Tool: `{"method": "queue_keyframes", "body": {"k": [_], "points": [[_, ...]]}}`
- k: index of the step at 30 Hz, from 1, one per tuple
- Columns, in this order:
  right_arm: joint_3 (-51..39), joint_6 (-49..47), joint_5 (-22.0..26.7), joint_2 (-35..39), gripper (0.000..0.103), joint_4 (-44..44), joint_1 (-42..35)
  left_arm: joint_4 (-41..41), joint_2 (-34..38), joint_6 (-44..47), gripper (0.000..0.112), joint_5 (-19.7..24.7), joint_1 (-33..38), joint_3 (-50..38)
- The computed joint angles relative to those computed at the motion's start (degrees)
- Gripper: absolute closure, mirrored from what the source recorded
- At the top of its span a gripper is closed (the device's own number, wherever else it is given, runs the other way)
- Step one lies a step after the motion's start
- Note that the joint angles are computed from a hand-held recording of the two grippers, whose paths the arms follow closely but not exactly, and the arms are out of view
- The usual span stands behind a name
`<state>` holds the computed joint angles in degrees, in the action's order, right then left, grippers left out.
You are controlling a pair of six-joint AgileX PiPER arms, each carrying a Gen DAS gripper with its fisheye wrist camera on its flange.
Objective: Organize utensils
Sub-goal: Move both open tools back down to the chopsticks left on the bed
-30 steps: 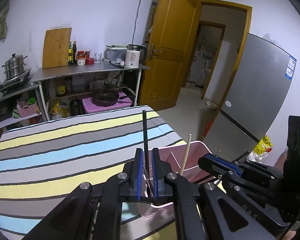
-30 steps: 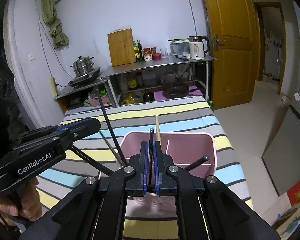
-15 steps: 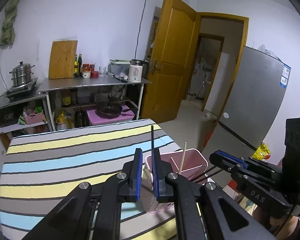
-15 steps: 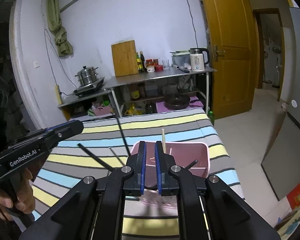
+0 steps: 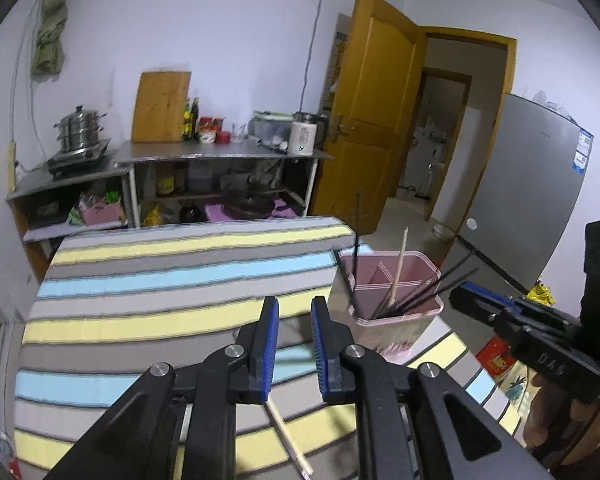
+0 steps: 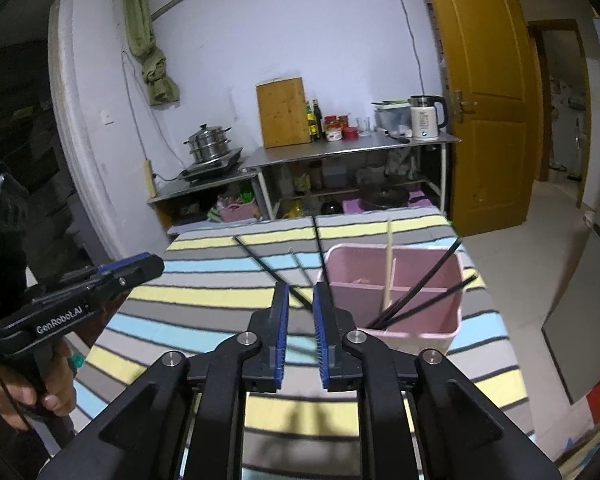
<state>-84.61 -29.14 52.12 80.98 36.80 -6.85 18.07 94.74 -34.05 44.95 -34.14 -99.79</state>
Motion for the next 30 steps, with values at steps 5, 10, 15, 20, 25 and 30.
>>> {"method": "queue_keyframes", "body": {"k": [5, 10, 15, 20, 25, 30], "points": [[4.50, -0.23, -0.54, -1.95, 0.087, 0.02, 1.46, 0.62, -4.11, -3.69, 0.096, -2.37, 0.39, 10.18], [8.31, -0.51, -1.13, -3.05, 0.087, -0.30, 3.26, 0.58, -6.47, -6.13, 0.096, -4.20, 1.06, 17.48], [11.29, -0.58, -1.83, -3.09, 0.087, -1.03, 5.38, -0.87, -6.71, -6.76, 0.096, -5.57, 2.34, 20.94], [12.91, -0.25, -2.61, -2.07, 0.087, -2.22, 7.30, -3.42, -5.69, -5.89, 0.096, -6.72, 4.02, 22.29], [13.48, -0.48, -2.97, -0.49, 0.086, -2.31, 7.98, -7.15, -2.50, -3.27, 0.086, -8.46, 6.07, 21.47], [13.52, -1.13, -3.08, 1.42, 0.086, -2.03, 7.84, -10.26, 3.22, -0.23, 0.086, -8.74, 7.58, 17.37]]}}
